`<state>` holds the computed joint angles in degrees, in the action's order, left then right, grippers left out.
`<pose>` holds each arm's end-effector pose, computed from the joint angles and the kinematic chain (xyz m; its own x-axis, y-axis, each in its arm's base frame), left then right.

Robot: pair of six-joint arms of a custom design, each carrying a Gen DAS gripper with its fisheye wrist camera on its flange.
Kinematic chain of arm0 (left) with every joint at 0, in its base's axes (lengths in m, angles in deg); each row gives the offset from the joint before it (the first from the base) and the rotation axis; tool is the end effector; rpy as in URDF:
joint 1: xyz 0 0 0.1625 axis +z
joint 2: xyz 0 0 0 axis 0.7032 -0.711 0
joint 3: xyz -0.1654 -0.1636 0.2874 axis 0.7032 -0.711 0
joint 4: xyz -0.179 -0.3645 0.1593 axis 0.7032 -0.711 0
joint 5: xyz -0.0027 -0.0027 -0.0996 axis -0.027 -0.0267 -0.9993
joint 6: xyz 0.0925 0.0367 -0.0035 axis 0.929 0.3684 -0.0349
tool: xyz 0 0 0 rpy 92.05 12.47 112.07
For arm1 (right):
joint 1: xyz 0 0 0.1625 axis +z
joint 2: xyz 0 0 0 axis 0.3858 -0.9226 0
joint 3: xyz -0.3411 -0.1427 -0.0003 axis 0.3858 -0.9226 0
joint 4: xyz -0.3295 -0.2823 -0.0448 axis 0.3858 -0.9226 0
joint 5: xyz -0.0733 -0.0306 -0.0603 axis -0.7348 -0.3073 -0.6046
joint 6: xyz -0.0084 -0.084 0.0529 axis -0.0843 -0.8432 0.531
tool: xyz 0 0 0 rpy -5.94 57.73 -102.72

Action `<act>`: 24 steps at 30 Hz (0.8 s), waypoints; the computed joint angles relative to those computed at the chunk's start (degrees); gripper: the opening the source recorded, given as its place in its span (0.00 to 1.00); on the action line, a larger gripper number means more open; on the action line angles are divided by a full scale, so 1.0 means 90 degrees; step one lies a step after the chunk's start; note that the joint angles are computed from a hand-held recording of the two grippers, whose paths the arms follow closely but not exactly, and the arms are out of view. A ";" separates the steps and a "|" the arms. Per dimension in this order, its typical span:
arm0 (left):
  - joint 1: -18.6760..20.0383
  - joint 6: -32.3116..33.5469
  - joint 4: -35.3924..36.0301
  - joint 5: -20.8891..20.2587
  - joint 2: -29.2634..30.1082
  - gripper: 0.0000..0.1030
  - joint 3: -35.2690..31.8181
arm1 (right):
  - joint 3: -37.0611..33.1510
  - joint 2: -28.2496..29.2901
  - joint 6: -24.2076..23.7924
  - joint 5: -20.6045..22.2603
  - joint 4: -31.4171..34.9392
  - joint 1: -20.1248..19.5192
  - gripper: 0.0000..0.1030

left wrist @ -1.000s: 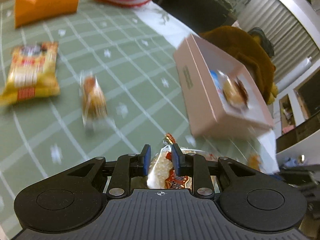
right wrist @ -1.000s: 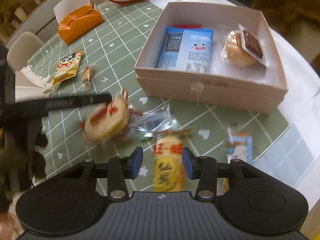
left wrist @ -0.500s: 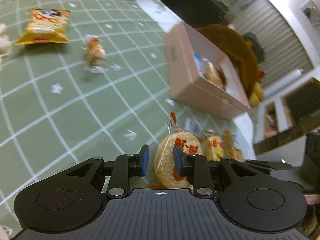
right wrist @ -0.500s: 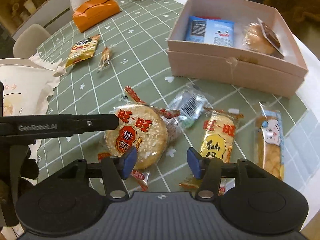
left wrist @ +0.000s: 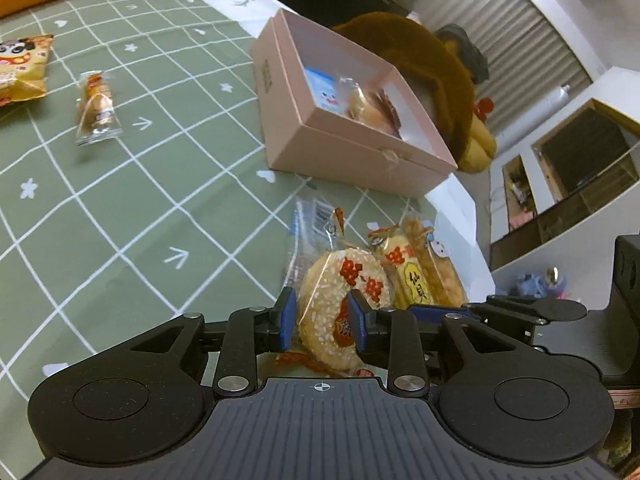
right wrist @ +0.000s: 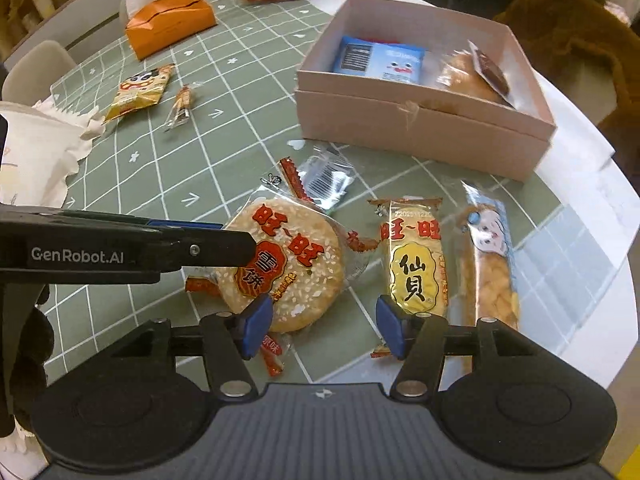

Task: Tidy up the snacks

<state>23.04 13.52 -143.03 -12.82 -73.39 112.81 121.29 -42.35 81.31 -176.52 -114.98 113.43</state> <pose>0.0217 -0.3452 0.2799 -0.9164 0.3576 -0.1797 0.3953 0.8791 -0.2663 0.3372 -0.2365 -0.0753 -0.7912 -0.0749 0.6069 -0.3549 0.8644 -0.3560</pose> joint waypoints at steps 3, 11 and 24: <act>0.0001 0.0024 -0.0045 -0.0048 -0.0012 0.31 0.0059 | 0.0086 -0.0071 0.0142 0.0025 -0.0017 -0.0017 0.55; 0.0114 -0.0140 0.0191 -0.0005 -0.0336 0.18 0.0130 | 0.0265 -0.0273 0.0563 -0.0088 -0.0042 0.0069 0.55; 0.0212 -0.0175 0.0061 -0.0367 -0.0139 0.24 0.0047 | 0.0211 -0.0315 0.1012 -0.0775 0.0643 0.0406 0.48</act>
